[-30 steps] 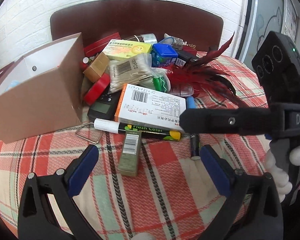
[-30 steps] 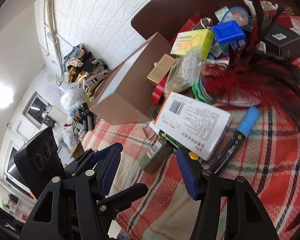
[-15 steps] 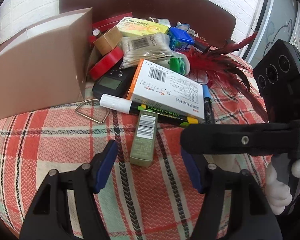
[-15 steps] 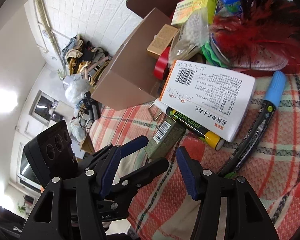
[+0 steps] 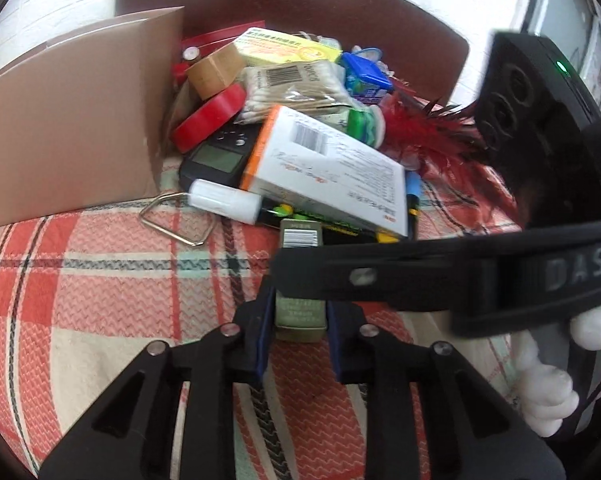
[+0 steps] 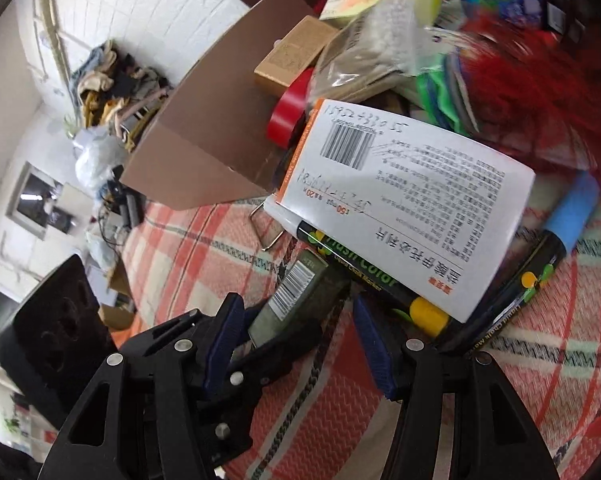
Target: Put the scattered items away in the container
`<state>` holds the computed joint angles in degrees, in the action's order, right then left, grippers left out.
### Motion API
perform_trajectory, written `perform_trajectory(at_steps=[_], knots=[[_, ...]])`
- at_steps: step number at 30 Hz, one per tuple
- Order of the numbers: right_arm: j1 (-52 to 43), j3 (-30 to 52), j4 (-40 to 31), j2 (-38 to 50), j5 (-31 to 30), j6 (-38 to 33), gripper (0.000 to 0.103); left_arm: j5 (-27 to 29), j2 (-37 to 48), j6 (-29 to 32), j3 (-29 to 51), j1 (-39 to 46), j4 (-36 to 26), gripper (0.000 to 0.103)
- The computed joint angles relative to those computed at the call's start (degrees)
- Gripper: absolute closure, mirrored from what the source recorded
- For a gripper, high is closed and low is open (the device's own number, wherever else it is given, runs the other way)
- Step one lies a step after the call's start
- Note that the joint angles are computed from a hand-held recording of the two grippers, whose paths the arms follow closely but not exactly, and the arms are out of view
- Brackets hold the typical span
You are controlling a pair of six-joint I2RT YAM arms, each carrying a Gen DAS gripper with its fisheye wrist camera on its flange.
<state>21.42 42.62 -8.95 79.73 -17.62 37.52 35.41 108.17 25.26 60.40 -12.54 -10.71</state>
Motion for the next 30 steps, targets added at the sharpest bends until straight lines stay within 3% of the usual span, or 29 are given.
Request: perform_trajectory(at_steps=[3, 7, 12, 14, 24, 30], knots=[[0.94, 0.94, -0.22, 0.91, 1.33, -0.20, 0.044, 0.05, -0.50, 1.04, -0.85, 0.33, 0.72, 0.080], [-0.32, -0.46, 0.99, 0.20, -0.18, 0.96, 0.061, 2.04, -0.91, 1.57, -0.65, 1.88, -0.16, 0.081], [0.11, -1.96, 3.73, -1.21, -2.58, 3.16, 0.064, 4.03, -3.51, 3.45, -2.35, 4.19, -1.07, 0.081], [0.62, -2.32, 5.08, -2.10, -3.86, 3.63, 0.072, 5.36, -4.44, 2.95, -1.92, 4.91, -1.47, 0.081], [4.46, 0.73, 2.19, -9.49, -0.31, 2.45, 0.074, 10.00, -12.32, 3.58, -2.02, 8.09, -3.20, 0.081], [4.84, 6.29, 0.60, -8.66, 0.79, 0.84, 0.074, 11.82, -13.47, 0.45, 0.77, 9.36, -1.96, 0.081]])
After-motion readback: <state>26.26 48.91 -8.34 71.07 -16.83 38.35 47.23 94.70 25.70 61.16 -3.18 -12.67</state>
